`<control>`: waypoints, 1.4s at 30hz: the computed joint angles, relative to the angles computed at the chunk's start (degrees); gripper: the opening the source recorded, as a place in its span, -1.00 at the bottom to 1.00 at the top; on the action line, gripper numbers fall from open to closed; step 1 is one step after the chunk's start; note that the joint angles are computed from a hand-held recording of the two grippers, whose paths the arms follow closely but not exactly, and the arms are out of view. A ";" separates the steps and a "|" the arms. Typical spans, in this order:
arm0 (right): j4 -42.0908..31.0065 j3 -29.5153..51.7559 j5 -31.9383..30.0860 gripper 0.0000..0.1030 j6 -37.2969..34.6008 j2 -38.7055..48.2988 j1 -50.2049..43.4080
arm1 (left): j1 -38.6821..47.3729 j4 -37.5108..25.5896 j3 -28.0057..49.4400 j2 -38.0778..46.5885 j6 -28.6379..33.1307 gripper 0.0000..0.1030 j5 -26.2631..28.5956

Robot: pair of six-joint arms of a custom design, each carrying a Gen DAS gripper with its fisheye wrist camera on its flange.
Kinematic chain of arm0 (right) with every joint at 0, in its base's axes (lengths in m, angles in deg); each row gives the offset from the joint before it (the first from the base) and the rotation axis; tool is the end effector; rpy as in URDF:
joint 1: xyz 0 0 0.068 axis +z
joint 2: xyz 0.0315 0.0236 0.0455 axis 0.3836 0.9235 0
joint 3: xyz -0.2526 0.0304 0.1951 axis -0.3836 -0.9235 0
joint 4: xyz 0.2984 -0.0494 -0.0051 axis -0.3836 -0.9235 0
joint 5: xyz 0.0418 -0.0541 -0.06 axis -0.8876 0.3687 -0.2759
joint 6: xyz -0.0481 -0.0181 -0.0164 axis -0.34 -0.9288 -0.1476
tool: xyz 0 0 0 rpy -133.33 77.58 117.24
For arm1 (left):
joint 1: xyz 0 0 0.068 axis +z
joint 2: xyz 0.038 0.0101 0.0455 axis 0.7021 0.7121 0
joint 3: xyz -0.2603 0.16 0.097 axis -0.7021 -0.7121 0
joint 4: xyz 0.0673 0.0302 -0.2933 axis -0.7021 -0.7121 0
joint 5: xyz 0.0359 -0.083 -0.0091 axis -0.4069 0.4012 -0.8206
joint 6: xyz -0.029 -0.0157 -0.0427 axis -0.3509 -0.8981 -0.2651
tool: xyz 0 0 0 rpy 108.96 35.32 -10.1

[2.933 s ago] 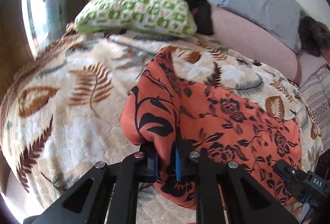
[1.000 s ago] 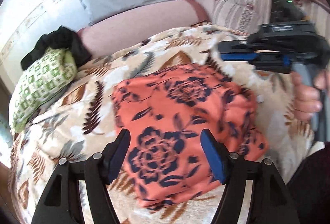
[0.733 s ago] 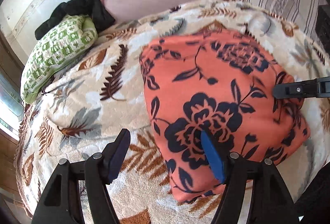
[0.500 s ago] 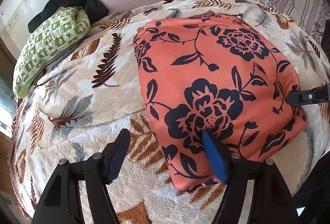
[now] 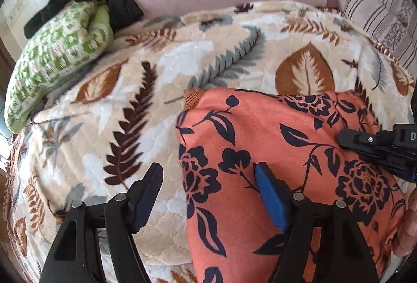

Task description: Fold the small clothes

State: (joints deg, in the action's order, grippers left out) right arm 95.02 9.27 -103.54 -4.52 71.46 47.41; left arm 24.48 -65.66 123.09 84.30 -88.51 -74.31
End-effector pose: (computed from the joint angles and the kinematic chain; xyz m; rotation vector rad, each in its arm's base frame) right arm 0.3033 0.1554 0.0744 0.5500 2.4744 1.1427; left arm 0.3245 -0.1111 0.1116 0.3054 2.5974 0.1320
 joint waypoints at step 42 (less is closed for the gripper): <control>-52.24 -0.46 66.78 0.34 16.22 -42.75 55.56 | -2.13 -33.53 -20.54 -78.58 -0.71 0.70 -5.68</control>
